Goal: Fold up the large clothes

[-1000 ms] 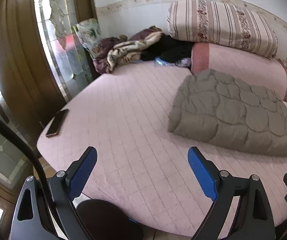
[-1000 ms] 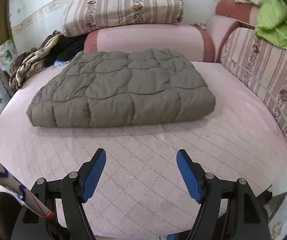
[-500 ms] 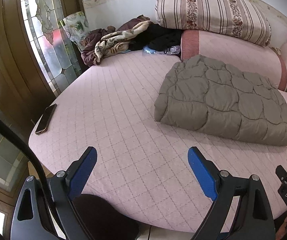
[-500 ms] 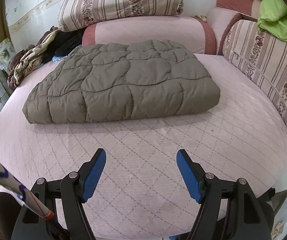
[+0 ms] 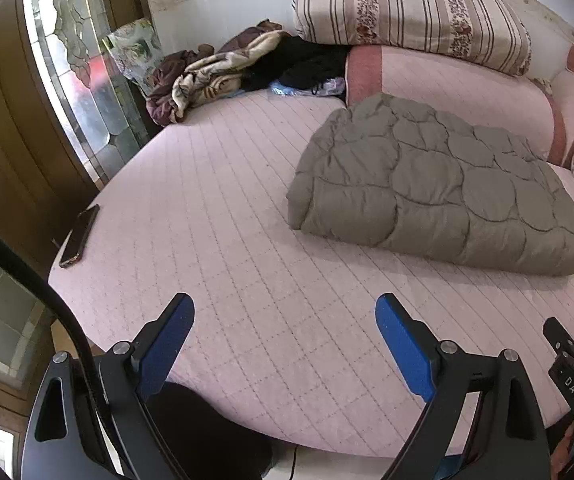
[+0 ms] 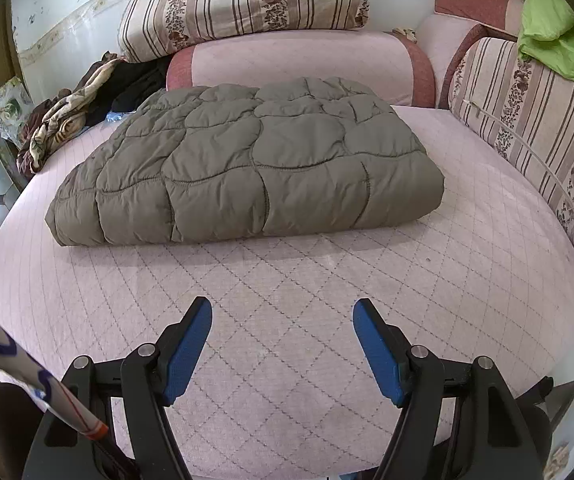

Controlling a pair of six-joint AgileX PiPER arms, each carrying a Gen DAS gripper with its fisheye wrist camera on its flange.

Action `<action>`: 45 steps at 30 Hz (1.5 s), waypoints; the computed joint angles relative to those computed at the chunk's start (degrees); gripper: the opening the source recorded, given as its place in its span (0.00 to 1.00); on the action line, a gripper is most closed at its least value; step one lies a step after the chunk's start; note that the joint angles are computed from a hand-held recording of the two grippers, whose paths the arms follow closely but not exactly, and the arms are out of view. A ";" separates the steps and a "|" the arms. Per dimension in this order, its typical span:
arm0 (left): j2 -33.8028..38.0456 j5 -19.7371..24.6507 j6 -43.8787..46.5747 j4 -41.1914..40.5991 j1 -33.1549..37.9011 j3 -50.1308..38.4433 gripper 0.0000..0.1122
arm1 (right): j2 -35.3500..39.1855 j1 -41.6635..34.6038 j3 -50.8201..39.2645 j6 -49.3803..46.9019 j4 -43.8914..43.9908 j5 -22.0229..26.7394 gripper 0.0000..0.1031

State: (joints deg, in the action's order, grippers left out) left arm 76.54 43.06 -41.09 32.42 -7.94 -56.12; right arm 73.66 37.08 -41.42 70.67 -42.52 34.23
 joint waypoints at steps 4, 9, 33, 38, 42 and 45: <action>0.01 0.12 0.49 -0.79 -0.43 0.16 0.81 | -0.19 -0.03 0.10 -0.08 0.10 -0.16 0.75; -0.35 0.02 0.98 -1.27 -1.24 0.41 0.81 | -0.87 0.27 0.52 0.27 -0.30 -0.07 0.75; -0.94 -1.82 9.79 -11.79 0.47 1.80 0.81 | -2.68 2.81 1.59 2.30 -2.12 2.00 0.75; -0.05 -1.81 12.73 -15.18 2.11 1.77 0.81 | -2.61 2.83 1.69 2.13 -1.93 1.97 0.75; 0.03 -1.97 12.33 -14.72 2.02 1.97 0.81 | -2.19 3.13 1.68 2.36 -2.09 1.97 0.75; 0.10 -2.47 12.18 -14.28 2.05 2.31 0.81 | -1.70 3.37 1.70 2.30 -2.23 1.87 0.76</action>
State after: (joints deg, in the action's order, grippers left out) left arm 76.64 40.59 -28.91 18.14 -5.89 -53.81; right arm 71.96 40.45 -39.72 72.97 -44.75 36.10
